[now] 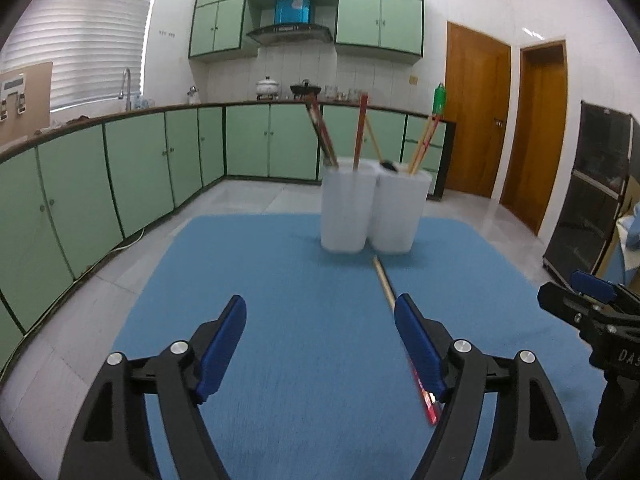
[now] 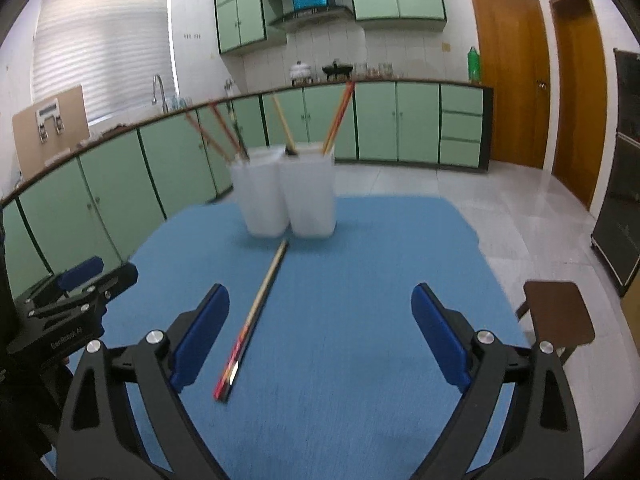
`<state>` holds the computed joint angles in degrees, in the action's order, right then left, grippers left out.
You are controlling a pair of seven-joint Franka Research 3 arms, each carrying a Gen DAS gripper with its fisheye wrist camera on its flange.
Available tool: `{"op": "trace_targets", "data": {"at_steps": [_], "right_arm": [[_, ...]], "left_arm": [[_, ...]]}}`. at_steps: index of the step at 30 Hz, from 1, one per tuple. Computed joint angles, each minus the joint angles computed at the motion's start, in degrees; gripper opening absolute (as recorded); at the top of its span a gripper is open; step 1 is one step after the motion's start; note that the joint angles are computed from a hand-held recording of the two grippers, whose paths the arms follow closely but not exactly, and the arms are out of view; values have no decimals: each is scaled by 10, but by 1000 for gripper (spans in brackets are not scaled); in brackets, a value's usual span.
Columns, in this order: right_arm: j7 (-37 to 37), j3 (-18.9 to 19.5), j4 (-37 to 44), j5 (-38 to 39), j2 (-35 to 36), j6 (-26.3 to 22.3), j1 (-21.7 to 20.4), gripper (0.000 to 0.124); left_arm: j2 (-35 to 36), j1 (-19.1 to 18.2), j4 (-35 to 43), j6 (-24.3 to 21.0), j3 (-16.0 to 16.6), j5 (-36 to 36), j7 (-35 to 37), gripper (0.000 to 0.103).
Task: Organize utensils
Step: 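Open both grippers and withdraw them back toward the last chopsticks, then grasp the black chopstick with the right gripper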
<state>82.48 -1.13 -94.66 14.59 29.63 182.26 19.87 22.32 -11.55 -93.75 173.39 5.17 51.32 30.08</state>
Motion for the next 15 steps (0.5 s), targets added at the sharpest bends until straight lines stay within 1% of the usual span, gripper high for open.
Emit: {"op": "trace_targets", "data": {"at_steps": [1,4,6,11,15], "right_arm": [[2,-5,-3,-1,0,-5,6,90],[-4,15,-7,1,0,-32,-6,90],[-5,21,0,0,4,-61,-8,90],[4,21,18,-15,15,-127,0,90],[21,8,24,-38,22,-142,17,90]], "left_arm": [[-2,1,-6,-2,-2,-2,2,75],[-4,29,-18,-23,-41,-56,62,76],[-7,29,-27,-27,-42,-67,74,76],[-11,30,-36,-49,-44,-91,95,76],[-10,25,-41,-50,-36,-87,84,76]]}}
